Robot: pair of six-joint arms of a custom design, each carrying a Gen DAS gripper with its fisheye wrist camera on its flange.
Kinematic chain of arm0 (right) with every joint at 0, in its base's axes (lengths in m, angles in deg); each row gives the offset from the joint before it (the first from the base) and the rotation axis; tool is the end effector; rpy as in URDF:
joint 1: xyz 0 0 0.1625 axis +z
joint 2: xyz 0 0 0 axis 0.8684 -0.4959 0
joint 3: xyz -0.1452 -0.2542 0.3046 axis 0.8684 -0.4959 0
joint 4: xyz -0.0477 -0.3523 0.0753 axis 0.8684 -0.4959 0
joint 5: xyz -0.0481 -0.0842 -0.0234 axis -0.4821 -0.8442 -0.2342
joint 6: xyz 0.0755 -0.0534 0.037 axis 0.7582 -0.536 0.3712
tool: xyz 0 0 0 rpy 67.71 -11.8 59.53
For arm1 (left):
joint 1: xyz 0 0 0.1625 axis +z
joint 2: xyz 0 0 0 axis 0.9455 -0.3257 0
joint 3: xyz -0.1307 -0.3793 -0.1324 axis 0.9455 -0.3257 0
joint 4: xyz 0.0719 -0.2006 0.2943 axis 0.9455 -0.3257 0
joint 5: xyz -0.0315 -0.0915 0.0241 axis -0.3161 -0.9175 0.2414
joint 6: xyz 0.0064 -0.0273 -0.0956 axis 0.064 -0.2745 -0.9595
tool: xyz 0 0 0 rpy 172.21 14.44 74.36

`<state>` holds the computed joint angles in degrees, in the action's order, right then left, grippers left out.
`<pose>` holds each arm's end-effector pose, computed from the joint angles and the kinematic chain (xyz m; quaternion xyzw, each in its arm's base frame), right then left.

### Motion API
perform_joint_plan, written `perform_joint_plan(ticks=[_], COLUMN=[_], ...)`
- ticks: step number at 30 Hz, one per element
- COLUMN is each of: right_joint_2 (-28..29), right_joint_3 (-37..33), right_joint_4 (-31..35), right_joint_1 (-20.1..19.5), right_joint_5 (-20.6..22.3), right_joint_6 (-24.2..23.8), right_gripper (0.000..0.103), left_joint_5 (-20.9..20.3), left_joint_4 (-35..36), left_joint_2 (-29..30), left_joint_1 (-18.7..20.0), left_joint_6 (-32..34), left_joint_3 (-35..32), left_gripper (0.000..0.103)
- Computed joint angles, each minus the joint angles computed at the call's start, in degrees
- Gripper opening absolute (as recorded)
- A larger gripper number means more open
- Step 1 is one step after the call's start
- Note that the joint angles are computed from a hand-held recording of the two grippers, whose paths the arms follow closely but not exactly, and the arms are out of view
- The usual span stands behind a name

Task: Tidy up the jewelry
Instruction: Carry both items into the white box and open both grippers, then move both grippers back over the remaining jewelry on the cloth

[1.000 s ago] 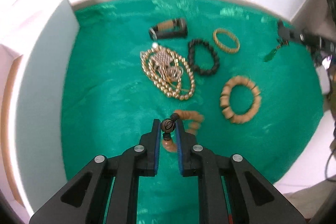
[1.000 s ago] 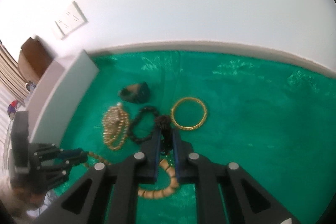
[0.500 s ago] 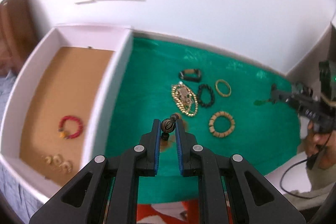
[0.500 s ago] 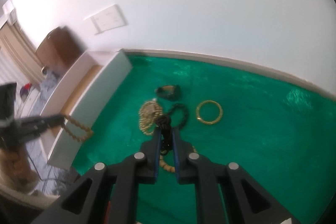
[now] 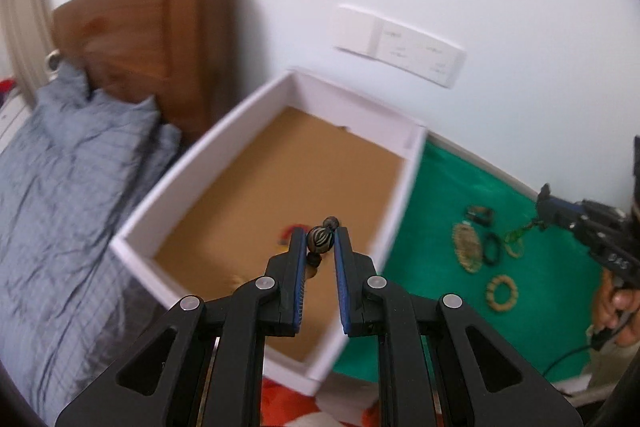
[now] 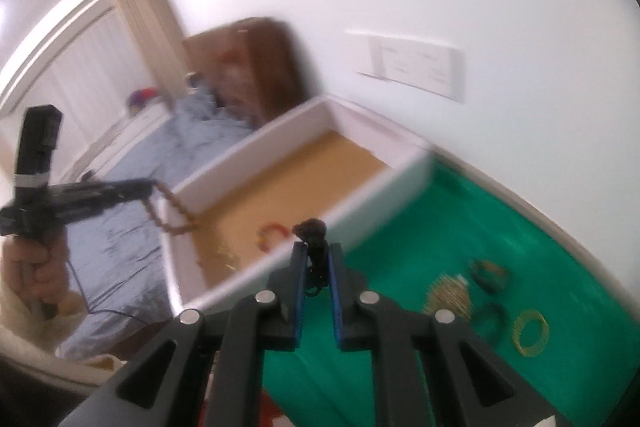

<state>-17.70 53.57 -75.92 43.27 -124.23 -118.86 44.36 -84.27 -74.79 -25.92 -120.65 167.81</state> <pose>0.2574 -0.5863 0.3668 0.3432 -0.9057 0.2105 0.1329 -0.2892 -0.5913 0.2827 0.0653 0.8919 -0.3146 0.3182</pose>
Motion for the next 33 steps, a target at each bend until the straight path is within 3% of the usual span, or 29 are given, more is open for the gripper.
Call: perform_joint_plan(ticks=[6,13,21,24,25,27,29,31,32,33], right_joint_2=[9.4,19.6,23.4,24.6,24.7,24.2,22.8,20.8,19.7,18.5], right_joint_3=[-8.1,-15.4,-14.4,-15.2,-15.1,-14.4,-13.2,-11.6,-10.6,-9.3], right_joint_4=[5.5,13.8,16.5,17.4,17.3,15.4,14.0,11.5,9.8,8.0], right_joint_1=[3.0,4.1,3.5,3.1,2.9,2.8,2.9,3.2,3.5,3.7], right_joint_5=[3.0,0.2,-2.8,-3.4,-3.7,-3.9,-3.5,-4.1,-4.5,-5.0], right_joint_6=[-2.2,-0.9,1.0,3.0,3.9,6.0,7.1,6.6,6.0,5.3], right_gripper=[0.011,0.011,0.011,0.015,0.029,0.046,0.046,0.048,0.05,0.058], left_joint_5=[1.1,-2.3,-4.8,-4.7,-4.7,-4.2,-2.1,-0.3,-0.4,-1.0], left_joint_4=[0.5,-0.8,-3.7,-4.9,-5.1,-3.9,-0.2,-0.9,-1.1,-0.6], left_joint_2=[-0.5,0.4,1.9,3.2,3.5,4.4,4.9,4.5,4.3,4.0], left_joint_1=[4.3,9.2,12.0,12.6,12.6,12.8,12.5,11.7,11.4,10.9], left_joint_6=[-3.4,-4.9,-3.6,-1.5,-1.2,-1.2,-3.8,-4.8,-4.7,-5.0], left_joint_3=[1.2,2.7,2.4,1.1,0.8,-0.5,-1.6,-0.7,-0.3,-0.2], left_gripper=[0.012,0.012,0.012,0.012,0.013,0.021,0.063,0.078,0.081,0.081])
